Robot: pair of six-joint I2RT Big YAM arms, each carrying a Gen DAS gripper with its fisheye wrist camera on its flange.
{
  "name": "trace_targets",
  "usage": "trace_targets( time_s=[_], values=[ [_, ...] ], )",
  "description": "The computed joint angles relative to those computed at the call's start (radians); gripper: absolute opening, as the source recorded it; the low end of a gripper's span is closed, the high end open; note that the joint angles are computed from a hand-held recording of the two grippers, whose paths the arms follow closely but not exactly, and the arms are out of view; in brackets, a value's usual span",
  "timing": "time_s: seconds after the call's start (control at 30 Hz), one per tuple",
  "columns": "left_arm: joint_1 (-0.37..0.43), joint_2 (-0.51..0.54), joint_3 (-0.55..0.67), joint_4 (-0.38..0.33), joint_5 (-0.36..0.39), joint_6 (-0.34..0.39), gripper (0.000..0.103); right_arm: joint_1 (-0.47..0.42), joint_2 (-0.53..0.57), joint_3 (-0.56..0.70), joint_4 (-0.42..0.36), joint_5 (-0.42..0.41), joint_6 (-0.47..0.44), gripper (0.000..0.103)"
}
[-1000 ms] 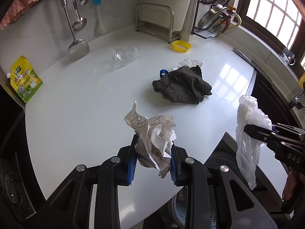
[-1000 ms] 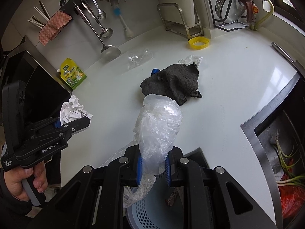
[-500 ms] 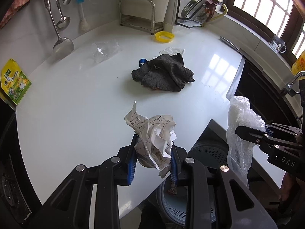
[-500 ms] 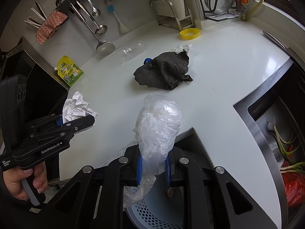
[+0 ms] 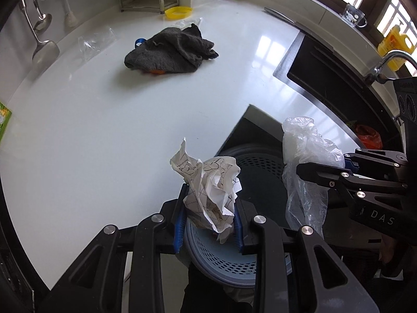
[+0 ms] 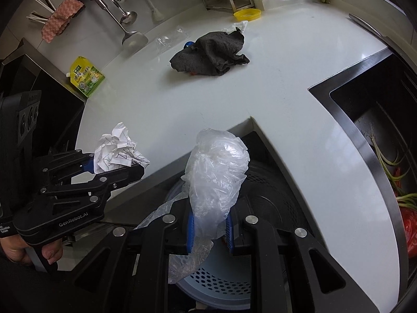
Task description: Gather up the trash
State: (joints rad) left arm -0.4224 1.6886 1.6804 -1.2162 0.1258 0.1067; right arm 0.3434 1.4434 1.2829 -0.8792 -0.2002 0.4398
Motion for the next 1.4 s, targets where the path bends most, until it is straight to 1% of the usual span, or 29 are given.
trace_targets(
  time_s=[0.2,0.4,0.7,0.97,1.13,1.2,1.23,1.27,1.3,1.33,1.37,1.4],
  values=[
    [-0.024,0.012,-0.018,-0.022,0.025,0.008,0.029,-0.004,-0.03,-0.063,-0.006,-0.016,0.022,0.018],
    [-0.043,0.022,-0.026,-0.033,0.03,0.024,0.029,-0.008,-0.045,-0.099,-0.009,-0.021,0.034,0.018],
    [-0.049,0.044,-0.02,-0.043,0.02,0.031,0.03,-0.014,-0.034,-0.104,-0.016,-0.012,0.02,0.018],
    [-0.057,0.064,-0.03,-0.044,0.008,0.039,0.03,-0.012,0.004,-0.093,-0.032,-0.009,-0.004,0.018],
    [-0.053,0.073,-0.039,-0.046,0.009,0.034,0.034,-0.004,0.031,-0.083,-0.036,0.005,-0.006,0.019],
    [-0.05,0.075,-0.041,-0.049,0.012,0.033,0.036,0.002,0.042,-0.075,-0.035,0.011,0.007,0.021],
    [-0.048,0.075,-0.043,-0.05,0.012,0.033,0.039,0.004,0.042,-0.076,-0.034,0.016,0.012,0.021],
    [-0.046,0.074,-0.045,-0.05,0.011,0.031,0.051,0.005,0.042,-0.076,-0.033,0.019,0.017,0.027],
    [-0.045,0.073,-0.048,-0.045,0.006,0.028,0.06,0.006,0.044,-0.074,-0.037,0.021,0.023,0.033],
    [-0.044,0.071,-0.05,-0.042,0.003,0.027,0.061,0.008,0.046,-0.072,-0.039,0.027,0.032,0.046],
    [-0.043,0.071,-0.05,-0.044,0.003,0.027,0.062,0.008,0.042,-0.077,-0.036,0.027,0.041,0.051],
    [-0.041,0.072,-0.051,-0.046,0.002,0.027,0.066,0.008,0.043,-0.076,-0.037,0.021,0.046,0.052]
  ],
)
